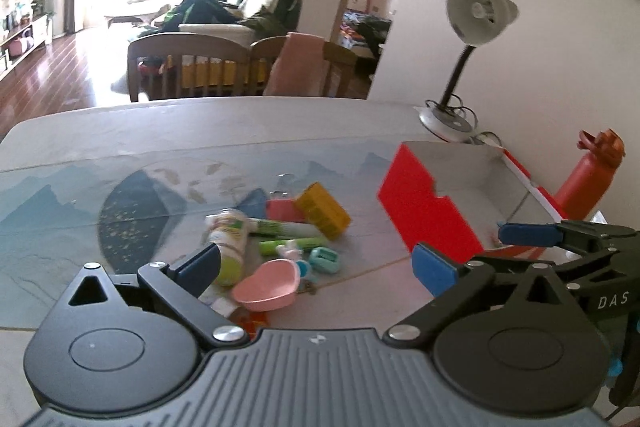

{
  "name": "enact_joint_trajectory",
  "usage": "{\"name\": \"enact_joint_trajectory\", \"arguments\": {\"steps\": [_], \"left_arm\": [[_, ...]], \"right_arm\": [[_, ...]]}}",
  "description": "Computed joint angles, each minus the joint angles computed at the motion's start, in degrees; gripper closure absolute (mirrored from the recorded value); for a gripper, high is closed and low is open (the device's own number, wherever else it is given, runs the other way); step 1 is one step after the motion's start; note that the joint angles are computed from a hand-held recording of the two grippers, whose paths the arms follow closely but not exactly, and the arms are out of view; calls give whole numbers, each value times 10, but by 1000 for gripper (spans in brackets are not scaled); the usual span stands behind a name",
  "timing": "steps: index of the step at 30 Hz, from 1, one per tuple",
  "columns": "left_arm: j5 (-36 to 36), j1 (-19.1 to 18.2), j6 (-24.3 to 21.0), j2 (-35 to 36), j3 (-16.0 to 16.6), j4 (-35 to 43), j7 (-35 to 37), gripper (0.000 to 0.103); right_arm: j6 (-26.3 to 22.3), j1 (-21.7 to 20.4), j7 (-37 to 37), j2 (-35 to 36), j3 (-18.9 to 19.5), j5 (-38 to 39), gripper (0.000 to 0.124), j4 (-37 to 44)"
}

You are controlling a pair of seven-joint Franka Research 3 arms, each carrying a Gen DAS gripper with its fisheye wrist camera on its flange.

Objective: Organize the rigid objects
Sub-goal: 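Withdraw both tools from the box back over the item pile, then grasp the clear glass jar with the left tool while the right tool grasps the teal sharpener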

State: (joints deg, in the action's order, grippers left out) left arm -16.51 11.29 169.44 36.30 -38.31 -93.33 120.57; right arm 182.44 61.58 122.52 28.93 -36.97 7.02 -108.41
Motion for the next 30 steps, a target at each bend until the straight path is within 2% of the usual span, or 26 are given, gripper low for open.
{"name": "enact_joint_trajectory", "arguments": {"steps": [5,9,11,15,18,25,30], "left_arm": [[16,-1,25,20,16,7,-12,0],[41,-8,17,46,37,33,-44,0],[46,1,3,68,29,52,-41,0],[63,9,3,103,19,74,-16,0],[78,4,-13,126,25,97,-2,0],[93,-34,-57,163,70,157,18,0],[90,-42,-92,195,73,203,62,0]], "right_arm": [[-26,-20,20,31,16,-6,26,45],[-47,-49,36,48,41,-31,26,80],[-65,-67,42,56,58,-42,27,99],[-106,-89,62,83,71,-69,27,142],[-139,-115,68,103,92,-87,28,176],[-202,-191,58,151,157,-121,34,258],[-235,-247,36,178,216,-140,41,305]]}}
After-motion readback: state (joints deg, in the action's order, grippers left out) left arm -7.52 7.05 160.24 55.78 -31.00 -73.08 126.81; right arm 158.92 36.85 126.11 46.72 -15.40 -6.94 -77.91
